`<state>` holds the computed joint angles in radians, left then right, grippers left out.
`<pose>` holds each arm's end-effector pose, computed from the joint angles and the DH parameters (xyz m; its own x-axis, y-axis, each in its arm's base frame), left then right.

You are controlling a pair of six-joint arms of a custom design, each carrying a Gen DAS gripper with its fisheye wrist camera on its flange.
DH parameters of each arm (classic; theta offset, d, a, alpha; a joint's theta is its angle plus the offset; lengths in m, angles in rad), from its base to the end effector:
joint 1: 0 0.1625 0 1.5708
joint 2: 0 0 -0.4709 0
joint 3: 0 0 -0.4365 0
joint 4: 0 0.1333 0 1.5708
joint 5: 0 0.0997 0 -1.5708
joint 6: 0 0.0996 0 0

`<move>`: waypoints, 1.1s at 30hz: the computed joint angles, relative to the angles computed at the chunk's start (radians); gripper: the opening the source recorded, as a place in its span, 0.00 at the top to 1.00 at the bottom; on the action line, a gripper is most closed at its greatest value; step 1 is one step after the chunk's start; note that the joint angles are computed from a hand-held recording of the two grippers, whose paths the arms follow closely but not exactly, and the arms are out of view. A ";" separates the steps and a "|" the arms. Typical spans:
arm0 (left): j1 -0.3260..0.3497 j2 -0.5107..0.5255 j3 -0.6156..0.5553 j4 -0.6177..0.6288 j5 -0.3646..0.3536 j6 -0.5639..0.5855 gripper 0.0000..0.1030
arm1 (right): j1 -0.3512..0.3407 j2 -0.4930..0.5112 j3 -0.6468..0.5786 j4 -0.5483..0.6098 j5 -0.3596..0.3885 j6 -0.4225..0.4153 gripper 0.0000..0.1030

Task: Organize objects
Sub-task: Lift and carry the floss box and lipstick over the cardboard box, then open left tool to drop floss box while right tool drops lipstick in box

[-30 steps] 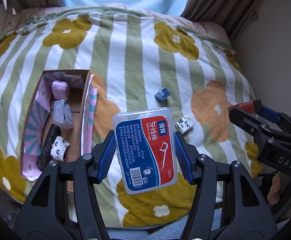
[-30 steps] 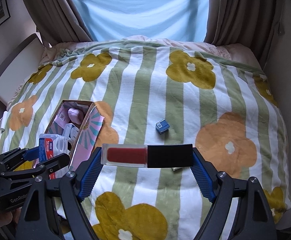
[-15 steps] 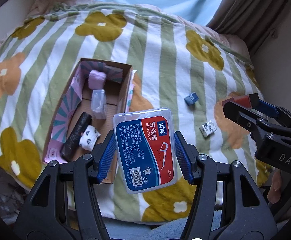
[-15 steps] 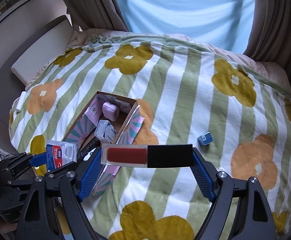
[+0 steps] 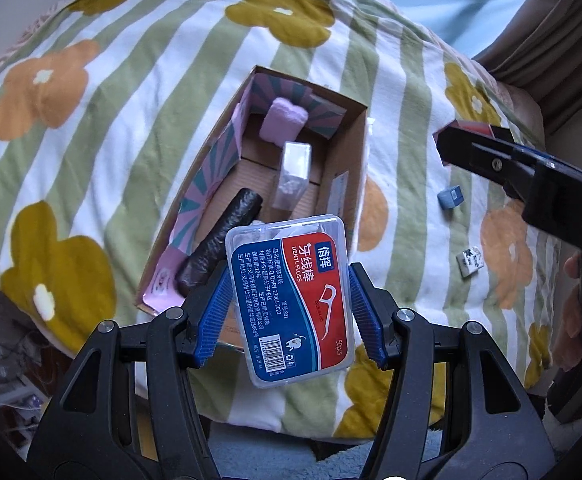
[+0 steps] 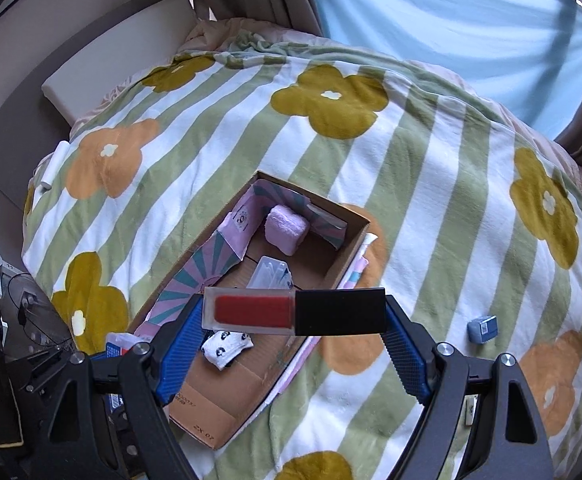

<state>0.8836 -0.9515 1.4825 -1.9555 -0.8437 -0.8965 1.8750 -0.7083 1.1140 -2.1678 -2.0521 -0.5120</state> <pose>-0.3136 -0.6967 0.2368 -0.8124 -0.2547 -0.5244 -0.0113 0.9062 -0.4227 0.3448 -0.8072 0.2289 -0.6162 -0.6171 0.4894 -0.6836 0.7276 0.0569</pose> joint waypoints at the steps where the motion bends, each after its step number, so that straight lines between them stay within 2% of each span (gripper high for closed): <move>1: 0.008 -0.004 0.007 -0.001 -0.005 0.000 0.47 | 0.001 0.016 -0.012 0.004 -0.001 -0.008 0.21; 6: 0.051 -0.009 0.032 -0.022 -0.040 0.012 0.47 | 0.001 0.103 -0.083 0.028 -0.015 -0.043 0.21; 16: 0.115 0.035 0.023 -0.063 -0.093 0.118 0.47 | -0.018 0.260 -0.235 0.079 -0.015 -0.134 0.21; 25: 0.154 0.070 0.009 -0.087 -0.118 0.180 0.47 | -0.024 0.304 -0.275 0.101 -0.011 -0.176 0.21; 30: 0.159 0.071 0.007 -0.091 -0.132 0.191 0.47 | -0.028 0.317 -0.312 0.178 0.023 -0.165 0.20; 31: 0.159 0.071 0.005 -0.088 -0.137 0.188 0.47 | -0.028 0.319 -0.315 0.188 0.024 -0.176 0.19; 32: 0.160 0.072 0.001 -0.083 -0.142 0.181 0.47 | -0.028 0.316 -0.305 0.176 0.028 -0.196 0.14; 33: 0.161 0.075 -0.003 -0.076 -0.142 0.173 0.41 | -0.028 0.310 -0.293 0.156 0.036 -0.220 0.04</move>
